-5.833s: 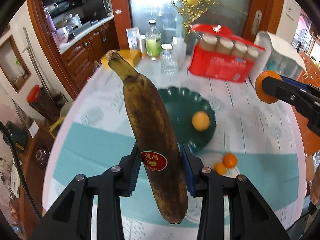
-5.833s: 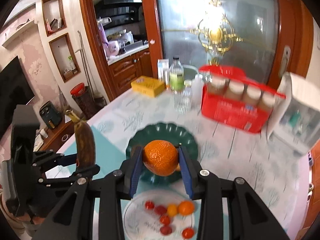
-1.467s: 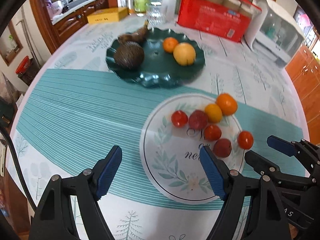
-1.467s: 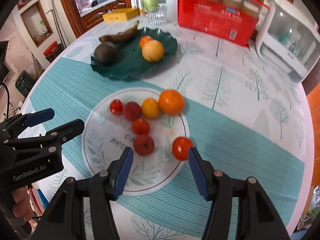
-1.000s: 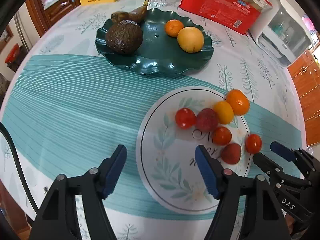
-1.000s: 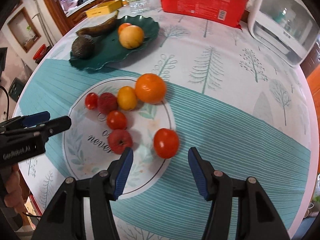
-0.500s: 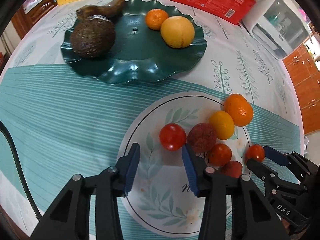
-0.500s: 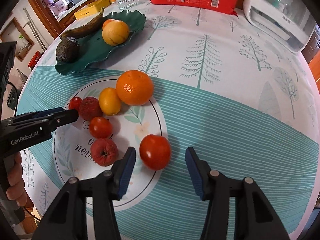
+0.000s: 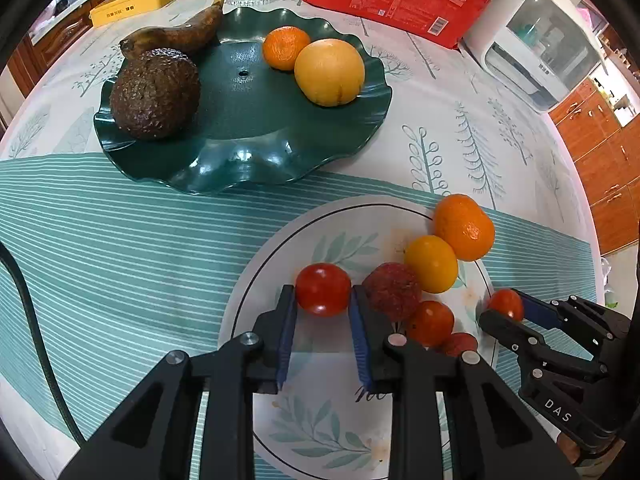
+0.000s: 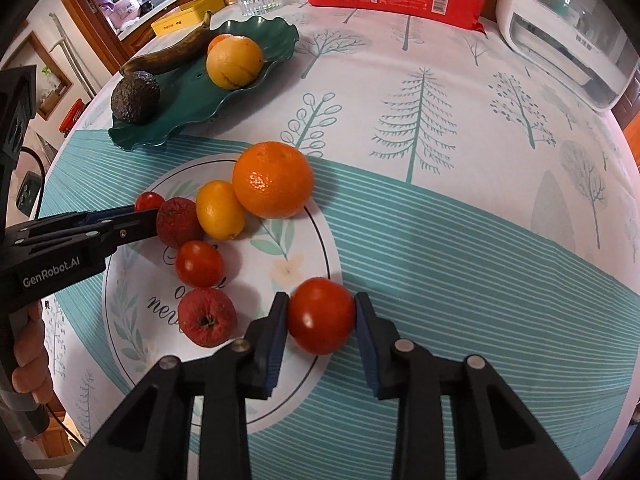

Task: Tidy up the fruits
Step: 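Grasp a red tomato with the left tool while the right tool grasps another tomato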

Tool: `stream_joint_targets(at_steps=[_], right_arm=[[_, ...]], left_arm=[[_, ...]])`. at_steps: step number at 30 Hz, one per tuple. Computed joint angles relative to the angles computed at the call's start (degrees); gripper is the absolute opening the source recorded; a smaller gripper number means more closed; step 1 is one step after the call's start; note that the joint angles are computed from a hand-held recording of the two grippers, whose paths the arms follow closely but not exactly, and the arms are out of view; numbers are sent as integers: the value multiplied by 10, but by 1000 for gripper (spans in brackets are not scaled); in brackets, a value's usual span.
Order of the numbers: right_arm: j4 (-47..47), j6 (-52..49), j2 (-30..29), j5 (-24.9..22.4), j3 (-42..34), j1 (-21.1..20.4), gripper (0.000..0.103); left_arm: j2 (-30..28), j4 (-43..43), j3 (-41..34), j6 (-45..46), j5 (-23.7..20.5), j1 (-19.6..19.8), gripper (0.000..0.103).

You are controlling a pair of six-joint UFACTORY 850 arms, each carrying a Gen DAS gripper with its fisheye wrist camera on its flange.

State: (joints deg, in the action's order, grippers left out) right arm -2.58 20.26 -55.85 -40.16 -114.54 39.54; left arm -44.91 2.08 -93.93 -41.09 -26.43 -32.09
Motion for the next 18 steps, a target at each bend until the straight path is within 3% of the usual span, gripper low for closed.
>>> stream_joint_targets(at_steps=[18], right_arm=[[8, -16, 29, 25, 22, 4, 31]], left_arm=[[50, 54, 36, -53, -19, -18, 23]])
